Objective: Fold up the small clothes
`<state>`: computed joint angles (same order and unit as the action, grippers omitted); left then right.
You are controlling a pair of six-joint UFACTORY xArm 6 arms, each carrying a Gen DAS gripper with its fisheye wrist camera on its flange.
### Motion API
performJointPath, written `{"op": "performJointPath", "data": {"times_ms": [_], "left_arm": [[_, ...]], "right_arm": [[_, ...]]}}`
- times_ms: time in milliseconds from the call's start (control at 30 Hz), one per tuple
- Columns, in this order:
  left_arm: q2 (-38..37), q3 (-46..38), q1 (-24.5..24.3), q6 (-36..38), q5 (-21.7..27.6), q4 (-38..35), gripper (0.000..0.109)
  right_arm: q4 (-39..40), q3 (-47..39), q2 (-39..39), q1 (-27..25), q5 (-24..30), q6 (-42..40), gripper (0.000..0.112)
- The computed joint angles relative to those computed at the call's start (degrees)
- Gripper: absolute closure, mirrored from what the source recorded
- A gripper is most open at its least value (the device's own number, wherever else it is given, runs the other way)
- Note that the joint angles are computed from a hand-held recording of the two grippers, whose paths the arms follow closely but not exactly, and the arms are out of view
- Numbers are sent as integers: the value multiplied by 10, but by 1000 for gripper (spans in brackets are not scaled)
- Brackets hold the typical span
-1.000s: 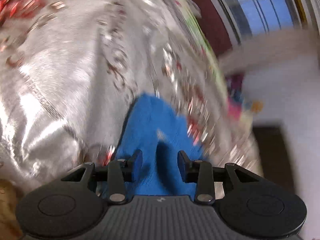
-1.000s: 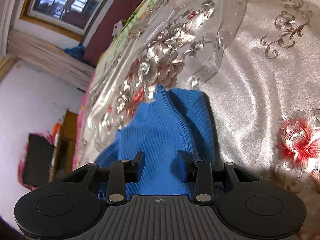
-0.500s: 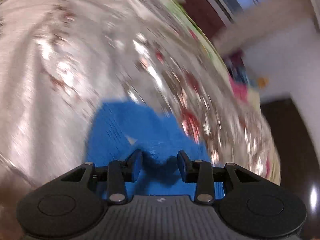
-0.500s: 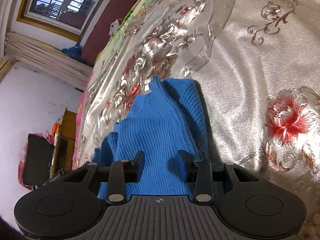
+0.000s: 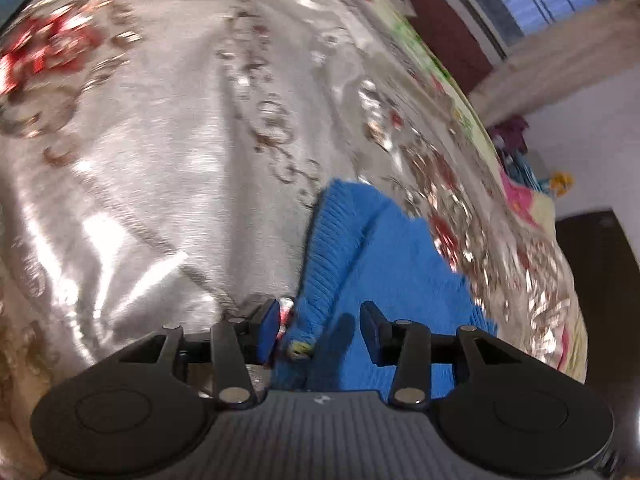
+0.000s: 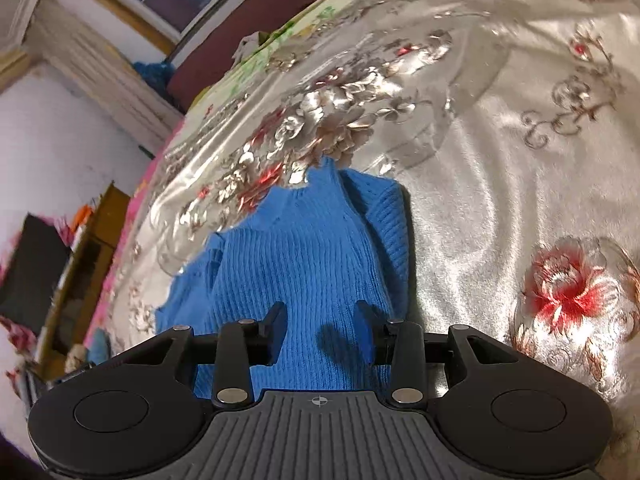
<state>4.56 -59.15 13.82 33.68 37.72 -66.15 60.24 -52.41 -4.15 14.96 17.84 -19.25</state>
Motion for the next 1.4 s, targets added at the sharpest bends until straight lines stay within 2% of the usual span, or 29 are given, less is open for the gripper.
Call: {"op": "performJointPath", "data": {"times_ms": [167,300,400,467,667,767,967,1067,1100,1167,1200,1300,1400], "left_arm": [[6,-20,-19,33,-22,23,62],[18,-35,-46,12,-61,88,62],[-2,-11,-62,42,-99,91,62],[2,-14,-65,47,-99,93,62],[25,-33,-88,65,-146,117,62],[37,-47,-95,69,-147,137,62],[43,-49,-103,35,-167,183,67],[26,-25,-107,50,-205,181,66],[23,-19,-106,39,-212,201,66],[28,-13,-98,-39,-218,291,66],[33,-15,-93,-63,-213,314,65],[33,-20,-82,-62,-195,278,65],[20,-13,-90,-21,-210,233,66]], "right_arm": [[-13,0,-1,5,-1,14,74],[-9,0,-1,2,1,10,75],[4,-1,0,-1,5,-2,74],[14,-2,2,-2,7,-10,74],[28,1,-1,-2,7,-19,74],[28,0,0,-4,9,-19,75],[35,0,-2,-3,10,-21,74],[45,-1,-1,-5,14,-29,72],[46,-1,0,-5,14,-30,72],[53,-1,-1,-5,14,-32,72],[55,-1,-1,-5,14,-33,72],[55,2,-5,-5,14,-35,72],[53,4,-7,-7,15,-33,72]]}}
